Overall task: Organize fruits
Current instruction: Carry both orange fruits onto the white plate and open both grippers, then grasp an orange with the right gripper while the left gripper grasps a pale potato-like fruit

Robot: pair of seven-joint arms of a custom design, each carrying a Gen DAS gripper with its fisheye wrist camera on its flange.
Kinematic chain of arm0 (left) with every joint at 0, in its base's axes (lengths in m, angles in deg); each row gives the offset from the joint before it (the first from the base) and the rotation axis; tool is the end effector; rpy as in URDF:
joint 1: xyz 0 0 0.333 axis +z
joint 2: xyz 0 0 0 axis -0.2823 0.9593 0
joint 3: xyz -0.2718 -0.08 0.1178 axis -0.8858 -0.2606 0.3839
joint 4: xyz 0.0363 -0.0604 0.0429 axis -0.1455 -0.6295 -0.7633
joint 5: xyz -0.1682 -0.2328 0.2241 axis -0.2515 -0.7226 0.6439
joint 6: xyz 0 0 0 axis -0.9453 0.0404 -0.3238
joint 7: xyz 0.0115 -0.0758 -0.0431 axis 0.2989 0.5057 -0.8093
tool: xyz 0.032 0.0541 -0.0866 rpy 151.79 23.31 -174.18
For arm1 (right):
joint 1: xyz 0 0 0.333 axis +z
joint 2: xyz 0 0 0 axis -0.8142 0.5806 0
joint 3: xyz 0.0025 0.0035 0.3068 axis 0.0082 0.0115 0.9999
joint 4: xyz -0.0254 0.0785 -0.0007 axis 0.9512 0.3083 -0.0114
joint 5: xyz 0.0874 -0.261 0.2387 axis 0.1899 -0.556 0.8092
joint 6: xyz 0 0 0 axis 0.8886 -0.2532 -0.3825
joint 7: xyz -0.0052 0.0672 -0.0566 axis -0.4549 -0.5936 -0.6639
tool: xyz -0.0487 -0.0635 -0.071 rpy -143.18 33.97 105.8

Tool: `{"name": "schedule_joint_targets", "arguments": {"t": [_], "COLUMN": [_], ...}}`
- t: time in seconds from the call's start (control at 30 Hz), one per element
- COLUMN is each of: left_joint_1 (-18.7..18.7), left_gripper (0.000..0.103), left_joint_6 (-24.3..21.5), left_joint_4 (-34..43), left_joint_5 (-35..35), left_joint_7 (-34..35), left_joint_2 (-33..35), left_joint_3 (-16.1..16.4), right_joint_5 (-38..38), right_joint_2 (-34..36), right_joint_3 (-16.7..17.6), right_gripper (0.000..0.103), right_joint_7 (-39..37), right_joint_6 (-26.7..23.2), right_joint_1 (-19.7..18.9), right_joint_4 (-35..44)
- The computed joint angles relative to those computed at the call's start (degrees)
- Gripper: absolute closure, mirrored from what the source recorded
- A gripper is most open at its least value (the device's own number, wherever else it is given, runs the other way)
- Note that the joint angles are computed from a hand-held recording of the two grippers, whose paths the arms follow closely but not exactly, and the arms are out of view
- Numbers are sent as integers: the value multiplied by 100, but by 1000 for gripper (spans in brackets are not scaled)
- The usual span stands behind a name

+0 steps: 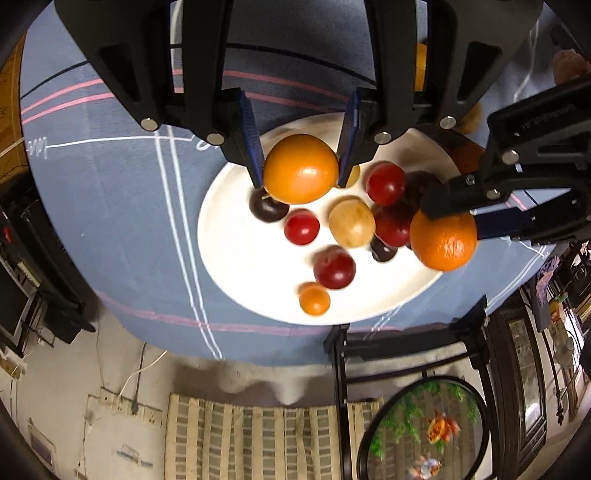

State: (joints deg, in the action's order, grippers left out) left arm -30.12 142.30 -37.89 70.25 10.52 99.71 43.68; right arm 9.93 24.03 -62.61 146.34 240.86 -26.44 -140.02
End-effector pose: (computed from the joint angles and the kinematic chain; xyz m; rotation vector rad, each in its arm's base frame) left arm 0.6608 -0.2831 0.4279 -1.4618 2.2645 -0.8828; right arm 0.6128 0.2574 0.3890 -1.8074 1.7291 -0.6190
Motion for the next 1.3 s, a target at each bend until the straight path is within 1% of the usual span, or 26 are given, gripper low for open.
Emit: {"name": "schedule_joint_targets", "arguments": {"t": [0.03, 0.07, 0.1, 0.13, 0.17, 0.23, 0.3, 0.43, 0.53, 0.6, 0.63, 0.67, 0.73, 0.87, 0.97, 1.0, 1.03, 1.07, 1.1, 1.13, 1.17, 1.23, 1.3], "left_joint_1": [-5, -20, -54, -129, -232, -204, -123, -81, -82, -130, -116, -34, 56, 164, 234, 308, 303, 167, -70, -178, -124, 274, 260], "left_gripper": [60, 56, 51, 42, 38, 37, 37, 34, 32, 31, 29, 28, 28, 28, 26, 25, 23, 23, 23, 22, 22, 22, 22], "left_joint_6": [-47, -33, 65, 216, 408, 468, 467, 600, 743, 961, 1070, 1186, 1262, 1383, 1444, 1452, 1432, 1466, 1539, 1625, 1707, 1637, 1580], "left_joint_4": [87, 146, 140, 96, 11, -24, -97, -419, -778, -1147, -1311, -1546, -1800, -2226, -2458, -2536, -2580, -2653, -2710, -2762, -2839, -2889, -2902], "left_joint_5": [-1, -4, 22, 99, 210, 237, 201, 230, 292, 417, 441, 407, 360, 294, 215, 142, 151, 308, 586, 832, 782, 463, 448], "left_joint_7": [4, -31, -89, -206, -381, -448, -414, -482, -567, -672, -690, -633, -570, -496, -476, -402, -379, -493, -738, -956, -903, -580, -598], "left_joint_2": [62, 113, 123, 109, 67, 43, -10, -240, -491, -723, -815, -946, -1092, -1337, -1465, -1505, -1528, -1563, -1588, -1606, -1621, -1627, -1646], "left_joint_3": [-2, 10, 48, 144, 280, 242, 147, 150, 204, 292, 288, 206, 129, 81, 53, -18, -3, 165, 452, 606, 559, 133, 176], "right_joint_5": [-54, -154, -229, -261, -232, -115, -142, -110, -100, -106, -139, -184, -307, -660, -895, -950, -1022, -1059, -930, -830, -786, -619, -509], "right_joint_2": [15, 7, -9, -33, -74, -150, -211, -307, -401, -475, -490, -512, -564, -704, -817, -856, -884, -909, -930, -953, -965, -996, -1005], "right_joint_3": [-54, -143, -192, -197, -143, -26, -103, -117, -134, -164, -209, -255, -335, -377, -268, -202, -155, -77, 122, 282, 365, 547, 615], "right_gripper": [60, 59, 59, 59, 59, 59, 59, 58, 58, 58, 58, 58, 58, 58, 56, 52, 49, 46, 43, 43, 43, 42, 42], "right_joint_7": [43, 122, 182, 204, 166, 61, 113, 119, 163, 186, 227, 280, 405, 679, 855, 875, 913, 906, 694, 495, 388, 118, -36], "right_joint_6": [8, 27, 75, 128, 181, 306, 387, 459, 594, 654, 664, 671, 628, 532, 465, 432, 401, 371, 316, 312, 343, 426, 354], "right_joint_1": [41, 110, 144, 139, 87, -19, 49, 65, 75, 111, 154, 202, 296, 381, 336, 303, 279, 235, 103, 6, -36, -111, -79], "right_joint_4": [3, -15, -42, -82, -136, -238, -308, -419, -555, -660, -681, -714, -775, -921, -1045, -1087, -1112, -1142, -1173, -1217, -1250, -1367, -1431]}}
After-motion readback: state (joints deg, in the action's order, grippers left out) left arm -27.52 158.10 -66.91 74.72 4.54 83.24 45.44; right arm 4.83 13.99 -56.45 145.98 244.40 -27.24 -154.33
